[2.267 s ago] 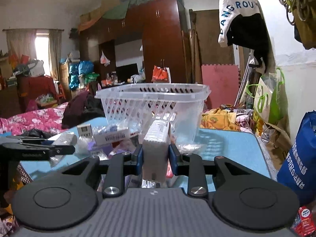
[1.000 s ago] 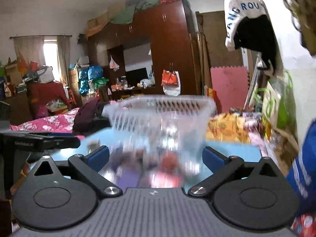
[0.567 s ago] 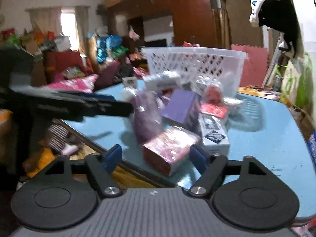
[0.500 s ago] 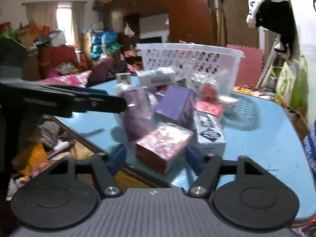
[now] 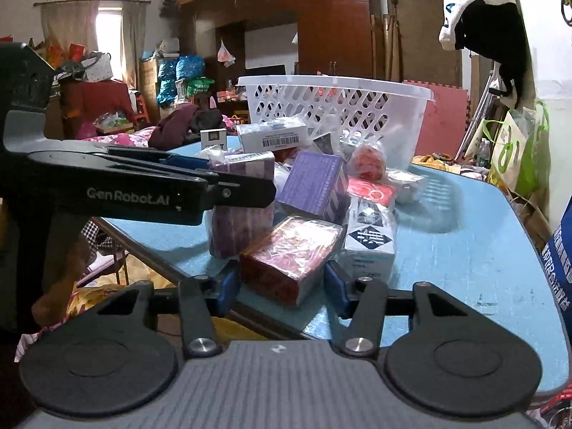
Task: Organize objects
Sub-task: 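Carry a pink box with right gripper while left carries a barcoded purple box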
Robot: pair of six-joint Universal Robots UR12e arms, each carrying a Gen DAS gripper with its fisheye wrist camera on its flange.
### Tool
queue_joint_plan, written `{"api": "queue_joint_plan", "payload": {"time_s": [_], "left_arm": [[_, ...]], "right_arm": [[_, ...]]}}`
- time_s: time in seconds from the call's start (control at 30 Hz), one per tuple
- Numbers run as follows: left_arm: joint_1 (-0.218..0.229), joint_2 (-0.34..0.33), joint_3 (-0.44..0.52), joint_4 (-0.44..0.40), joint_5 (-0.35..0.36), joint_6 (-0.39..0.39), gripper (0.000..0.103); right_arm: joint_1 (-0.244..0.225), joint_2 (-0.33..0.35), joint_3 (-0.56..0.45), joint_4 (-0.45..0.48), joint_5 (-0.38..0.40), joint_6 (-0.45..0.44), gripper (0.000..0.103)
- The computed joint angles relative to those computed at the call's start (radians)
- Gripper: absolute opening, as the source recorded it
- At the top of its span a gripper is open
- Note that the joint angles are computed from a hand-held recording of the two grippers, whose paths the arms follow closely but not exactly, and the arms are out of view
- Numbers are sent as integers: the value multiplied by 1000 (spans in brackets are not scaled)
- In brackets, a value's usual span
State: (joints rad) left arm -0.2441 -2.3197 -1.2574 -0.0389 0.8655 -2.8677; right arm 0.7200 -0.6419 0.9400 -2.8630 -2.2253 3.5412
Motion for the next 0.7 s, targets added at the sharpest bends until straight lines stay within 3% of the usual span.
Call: {"api": "queue_joint_plan", "payload": {"time_s": [0.53, 0.6, 0.67, 0.7], "left_arm": [[18, 10, -42, 102, -7, 15, 63], [14, 9, -51, 133, 2, 22, 59], [8, 10, -65, 182, 32, 40, 46], [7, 10, -68, 192, 33, 48, 46]], "right_arm": [[-3, 1, -3, 0, 11, -1, 54], [-3, 1, -3, 2, 9, -2, 54], [-4, 0, -1, -2, 10, -5, 53], [-4, -1, 1, -5, 10, -6, 53]]}}
